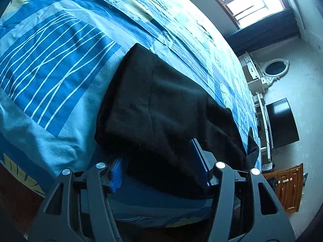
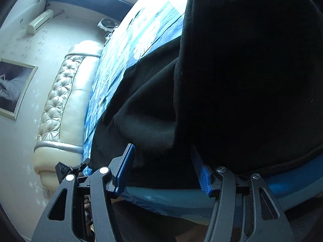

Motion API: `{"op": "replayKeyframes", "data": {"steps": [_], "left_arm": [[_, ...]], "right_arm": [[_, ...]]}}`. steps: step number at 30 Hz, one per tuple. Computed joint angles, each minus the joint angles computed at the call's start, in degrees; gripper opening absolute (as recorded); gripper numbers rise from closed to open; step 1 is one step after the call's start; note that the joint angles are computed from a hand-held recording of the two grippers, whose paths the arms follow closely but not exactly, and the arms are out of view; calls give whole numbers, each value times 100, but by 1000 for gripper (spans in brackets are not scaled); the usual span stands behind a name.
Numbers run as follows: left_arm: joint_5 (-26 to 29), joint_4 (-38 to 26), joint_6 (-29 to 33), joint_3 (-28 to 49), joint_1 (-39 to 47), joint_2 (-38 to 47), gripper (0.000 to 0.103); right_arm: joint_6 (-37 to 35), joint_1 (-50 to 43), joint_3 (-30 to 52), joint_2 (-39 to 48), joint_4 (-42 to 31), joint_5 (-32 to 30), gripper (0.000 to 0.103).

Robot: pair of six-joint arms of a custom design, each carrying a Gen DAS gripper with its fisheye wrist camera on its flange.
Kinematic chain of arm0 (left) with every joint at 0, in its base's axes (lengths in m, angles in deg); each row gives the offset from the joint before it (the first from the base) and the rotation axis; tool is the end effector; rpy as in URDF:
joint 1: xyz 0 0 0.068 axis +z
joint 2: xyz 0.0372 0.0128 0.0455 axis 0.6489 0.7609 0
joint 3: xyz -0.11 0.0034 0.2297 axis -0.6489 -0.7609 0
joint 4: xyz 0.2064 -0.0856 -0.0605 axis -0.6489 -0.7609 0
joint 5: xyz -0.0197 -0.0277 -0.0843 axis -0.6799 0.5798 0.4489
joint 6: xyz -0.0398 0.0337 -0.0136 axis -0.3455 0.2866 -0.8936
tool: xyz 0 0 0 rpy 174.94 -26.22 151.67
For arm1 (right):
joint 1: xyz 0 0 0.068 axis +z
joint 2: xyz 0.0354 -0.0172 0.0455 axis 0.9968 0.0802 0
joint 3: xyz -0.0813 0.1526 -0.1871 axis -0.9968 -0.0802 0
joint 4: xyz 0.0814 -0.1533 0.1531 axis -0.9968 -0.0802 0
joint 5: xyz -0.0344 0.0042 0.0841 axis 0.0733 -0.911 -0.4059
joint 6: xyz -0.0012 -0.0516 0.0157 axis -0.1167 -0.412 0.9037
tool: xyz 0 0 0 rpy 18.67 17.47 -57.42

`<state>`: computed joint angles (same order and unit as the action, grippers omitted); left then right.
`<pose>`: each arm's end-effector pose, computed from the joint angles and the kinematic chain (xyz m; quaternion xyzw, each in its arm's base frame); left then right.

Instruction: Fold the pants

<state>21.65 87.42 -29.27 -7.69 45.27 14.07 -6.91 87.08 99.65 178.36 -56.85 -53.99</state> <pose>0.2351 0.0065 0.1390 -0.2949 0.8794 -0.2708 0.2576 0.3882 0.0367 0.0860 0.0767 0.9072 0.4039 0.0897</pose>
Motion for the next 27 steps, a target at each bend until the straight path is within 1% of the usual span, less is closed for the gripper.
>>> {"op": "replayKeyframes", "data": {"steps": [1,2,3,4,5,6,8,11,12,14,16,17,18,19,20,21,22,23,25,27], "left_arm": [[-7,-53,53,83,-22,67,48],[-53,-136,101,166,-93,122,39],[-149,-273,177,250,-174,155,28],[-314,-416,260,342,-277,193,17],[-514,-572,338,422,-400,206,13],[-670,-665,373,456,-466,187,10],[-848,-717,317,346,-535,-52,8],[-903,-777,318,132,-460,-325,8],[-819,-734,381,81,-366,-276,8],[-618,-561,450,-54,-222,-93,8],[-424,-268,423,-191,-101,73,8],[-398,-233,418,-191,-93,111,8],[-418,-264,442,-185,-110,94,9],[-484,-373,506,-142,-155,43,10],[-558,-483,599,-90,-219,-32,10],[-671,-649,717,-74,-298,-216,13],[-811,-828,804,-37,-389,-380,17],[-989,-1032,881,7,-505,-561,20],[-1261,-1400,971,63,-710,-961,39],[-1445,-1577,868,121,-860,-1227,47]], "right_arm": [[123,30,11,-4,59,19,57],[214,70,42,9,102,75,52],[137,14,127,58,22,132,38],[69,17,175,81,-27,183,28],[18,25,292,121,-174,234,20],[66,8,225,62,-150,214,17],[-40,-32,-10,-204,-142,114,12],[-403,-115,-434,-618,-200,58,11],[-487,-120,-521,-664,-251,73,11],[-668,-149,-592,-560,-362,107,11],[-698,-183,-650,-371,-235,79,10],[-734,-205,-641,-323,-232,12,9],[-825,-228,-626,-333,-343,-26,9],[-916,-235,-513,-349,-550,-43,12],[-1059,-255,-428,-443,-801,42,18],[-1146,-221,-230,-451,-987,211,26],[-1285,-230,-148,-584,-1177,363,29],[-1457,-289,-60,-735,-1354,502,29],[-1804,-504,341,-789,-1729,648,29],[-1867,-719,1162,-578,-2000,908,31]]}}
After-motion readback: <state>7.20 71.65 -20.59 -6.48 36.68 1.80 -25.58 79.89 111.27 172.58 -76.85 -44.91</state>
